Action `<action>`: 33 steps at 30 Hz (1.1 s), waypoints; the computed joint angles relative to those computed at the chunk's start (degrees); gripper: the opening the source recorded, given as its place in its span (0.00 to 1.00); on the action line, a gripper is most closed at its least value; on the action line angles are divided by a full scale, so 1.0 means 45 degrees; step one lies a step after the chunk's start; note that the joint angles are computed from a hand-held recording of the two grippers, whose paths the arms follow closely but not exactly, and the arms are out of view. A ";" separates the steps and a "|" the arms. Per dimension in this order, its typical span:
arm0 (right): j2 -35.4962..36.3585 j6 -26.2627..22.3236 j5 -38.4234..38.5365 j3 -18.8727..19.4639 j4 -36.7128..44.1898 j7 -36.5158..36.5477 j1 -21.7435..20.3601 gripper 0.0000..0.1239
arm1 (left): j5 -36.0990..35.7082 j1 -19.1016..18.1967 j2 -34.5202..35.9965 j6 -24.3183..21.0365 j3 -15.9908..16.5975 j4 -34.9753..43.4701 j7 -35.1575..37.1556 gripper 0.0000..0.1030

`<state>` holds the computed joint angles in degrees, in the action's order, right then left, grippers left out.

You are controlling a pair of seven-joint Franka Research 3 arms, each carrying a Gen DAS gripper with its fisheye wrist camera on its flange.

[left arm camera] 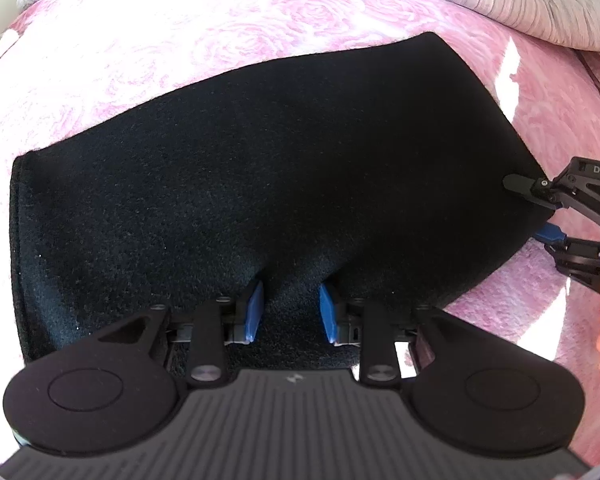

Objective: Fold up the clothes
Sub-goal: 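Lift the folded skirt off the bedspread with both grippers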

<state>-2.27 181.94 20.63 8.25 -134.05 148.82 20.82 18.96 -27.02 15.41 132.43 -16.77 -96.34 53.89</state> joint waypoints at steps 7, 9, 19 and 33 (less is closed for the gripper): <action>0.0235 -0.4519 -0.5840 0.0020 0.2316 0.1296 -0.0526 0.13 | -0.1189 0.0558 -0.0690 0.1348 -0.0074 -0.1109 0.0019 0.25; 0.0386 -0.6004 -0.7696 0.0042 0.3244 0.1221 -0.0294 0.10 | -0.2176 0.0937 -0.1291 0.2286 -0.0092 -0.1965 -0.0193 0.22; 0.1322 -0.5994 -1.6477 0.0467 0.5945 -0.1901 0.1888 0.07 | -0.4479 0.1892 -0.5842 0.3672 0.0807 -0.6811 -0.2437 0.18; 0.3502 -0.6831 -1.0417 0.1376 0.7242 -1.4136 0.3557 0.33 | -0.7476 0.1360 -0.7381 0.5232 0.2054 -0.9178 -0.1783 0.18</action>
<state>13.49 151.20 -26.25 14.44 -101.46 85.20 36.83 -14.68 -20.90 -17.81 155.97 -7.53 -137.64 45.86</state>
